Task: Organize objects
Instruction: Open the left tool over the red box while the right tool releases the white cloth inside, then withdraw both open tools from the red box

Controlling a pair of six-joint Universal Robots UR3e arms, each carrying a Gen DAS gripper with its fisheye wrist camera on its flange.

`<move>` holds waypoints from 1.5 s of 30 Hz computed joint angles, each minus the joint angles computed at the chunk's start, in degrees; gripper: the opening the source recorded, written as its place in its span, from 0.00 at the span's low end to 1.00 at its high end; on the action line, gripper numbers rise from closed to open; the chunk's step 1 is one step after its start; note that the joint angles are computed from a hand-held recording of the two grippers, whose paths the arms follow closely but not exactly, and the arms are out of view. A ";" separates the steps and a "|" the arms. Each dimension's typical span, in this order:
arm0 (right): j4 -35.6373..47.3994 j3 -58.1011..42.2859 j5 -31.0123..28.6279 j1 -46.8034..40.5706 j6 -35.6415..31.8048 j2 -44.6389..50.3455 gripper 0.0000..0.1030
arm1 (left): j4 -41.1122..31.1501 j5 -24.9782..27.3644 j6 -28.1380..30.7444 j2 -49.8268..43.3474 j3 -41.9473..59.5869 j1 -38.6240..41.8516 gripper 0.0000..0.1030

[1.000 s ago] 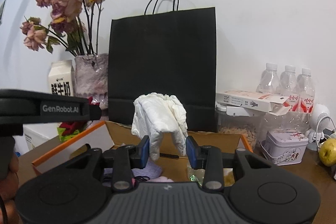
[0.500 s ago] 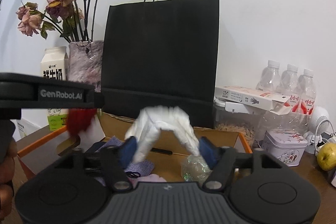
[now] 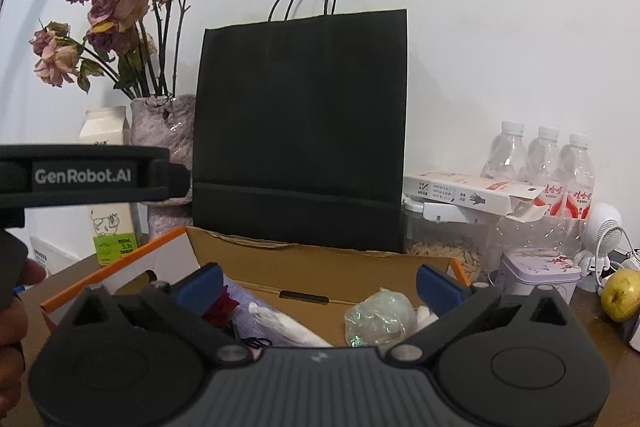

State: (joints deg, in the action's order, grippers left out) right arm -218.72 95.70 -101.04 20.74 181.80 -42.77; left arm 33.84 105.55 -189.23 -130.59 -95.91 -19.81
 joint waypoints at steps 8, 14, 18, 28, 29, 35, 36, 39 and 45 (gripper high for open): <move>-6.28 6.79 -0.42 1.48 0.29 -3.65 1.00 | 5.28 -0.41 -1.19 6.58 -10.09 0.32 1.00; -10.51 15.34 -0.50 2.89 0.79 -8.57 1.00 | 8.03 0.15 -1.54 12.28 -18.37 -0.44 1.00; -13.29 20.97 -1.63 4.26 1.21 -11.44 1.00 | 9.59 2.36 -0.97 15.80 -23.72 -2.04 1.00; -15.42 36.67 -2.24 7.14 5.61 -21.02 1.00 | 6.98 6.16 -2.08 28.31 -37.45 -6.33 1.00; -15.39 37.94 -3.91 8.47 5.78 -21.93 1.00 | 6.39 7.02 -2.27 29.46 -38.44 -7.16 1.00; -15.06 44.80 -12.66 16.77 7.34 -27.58 1.00 | 0.84 11.76 -4.93 39.62 -46.93 -12.87 1.00; -14.70 45.83 -14.28 18.32 7.78 -28.50 1.00 | -0.54 12.56 -5.65 41.57 -48.45 -13.97 1.00; -12.34 48.55 -19.69 23.48 10.10 -31.24 1.00 | -3.86 16.87 -7.77 45.58 -51.98 -18.67 1.00; -6.51 52.65 -28.40 32.89 17.13 -35.29 1.00 | -14.05 26.30 -15.37 51.61 -55.72 -29.83 1.00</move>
State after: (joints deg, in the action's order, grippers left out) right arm -225.23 148.35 -129.44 53.63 198.92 -78.06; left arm 19.78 131.85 -204.60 -78.98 -151.63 -49.64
